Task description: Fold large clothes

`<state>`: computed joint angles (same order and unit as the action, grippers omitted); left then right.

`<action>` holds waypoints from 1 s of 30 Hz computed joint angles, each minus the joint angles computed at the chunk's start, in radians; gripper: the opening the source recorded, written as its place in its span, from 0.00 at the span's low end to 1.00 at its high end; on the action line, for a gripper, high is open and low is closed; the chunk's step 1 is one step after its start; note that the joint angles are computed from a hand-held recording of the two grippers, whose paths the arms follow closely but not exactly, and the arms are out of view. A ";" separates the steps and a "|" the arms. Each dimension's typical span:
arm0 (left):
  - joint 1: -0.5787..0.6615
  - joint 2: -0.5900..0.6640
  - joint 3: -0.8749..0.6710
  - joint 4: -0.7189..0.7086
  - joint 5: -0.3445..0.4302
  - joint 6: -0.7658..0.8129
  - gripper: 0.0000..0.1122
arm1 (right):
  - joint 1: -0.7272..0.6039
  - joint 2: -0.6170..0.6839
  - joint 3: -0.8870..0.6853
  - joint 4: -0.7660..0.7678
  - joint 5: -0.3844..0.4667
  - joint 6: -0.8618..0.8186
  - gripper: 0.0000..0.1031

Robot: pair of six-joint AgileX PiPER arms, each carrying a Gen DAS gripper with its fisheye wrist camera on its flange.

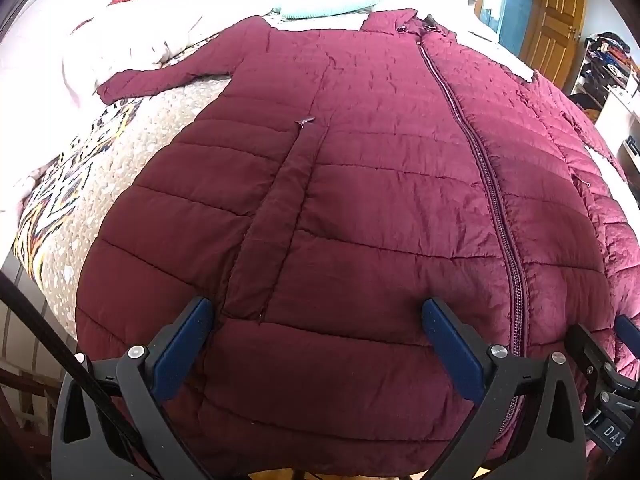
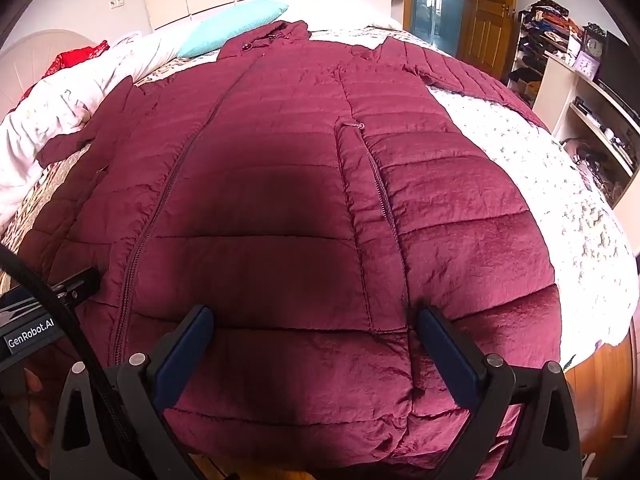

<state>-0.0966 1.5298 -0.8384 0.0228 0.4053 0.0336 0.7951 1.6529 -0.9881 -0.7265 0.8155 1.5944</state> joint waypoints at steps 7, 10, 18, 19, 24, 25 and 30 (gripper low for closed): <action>0.022 -0.006 0.008 -0.031 -0.018 0.046 0.92 | 0.005 0.005 0.001 -0.017 0.002 0.018 1.00; 0.004 -0.003 0.008 0.001 -0.022 0.003 0.92 | 0.006 0.006 0.003 -0.021 0.003 0.022 1.00; -0.013 -0.033 0.054 0.089 -0.087 -0.077 0.92 | 0.009 0.008 0.006 -0.034 0.006 0.032 1.00; -0.013 -0.031 0.051 0.092 -0.084 -0.078 0.92 | 0.009 0.009 0.004 -0.033 0.007 0.031 1.00; -0.011 -0.030 0.057 0.020 -0.090 -0.015 0.92 | 0.008 0.012 0.002 -0.036 0.008 0.032 1.00; -0.007 -0.029 0.055 0.006 -0.084 0.000 0.92 | 0.010 0.013 0.002 -0.037 0.009 0.033 1.00; 0.009 -0.023 0.046 -0.069 -0.072 0.078 0.92 | 0.009 0.014 0.003 -0.042 0.008 0.036 1.00</action>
<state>-0.0881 1.5063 -0.7926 -0.0465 0.3331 0.1115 0.8045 1.6673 -0.9854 -0.7689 0.8236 1.6306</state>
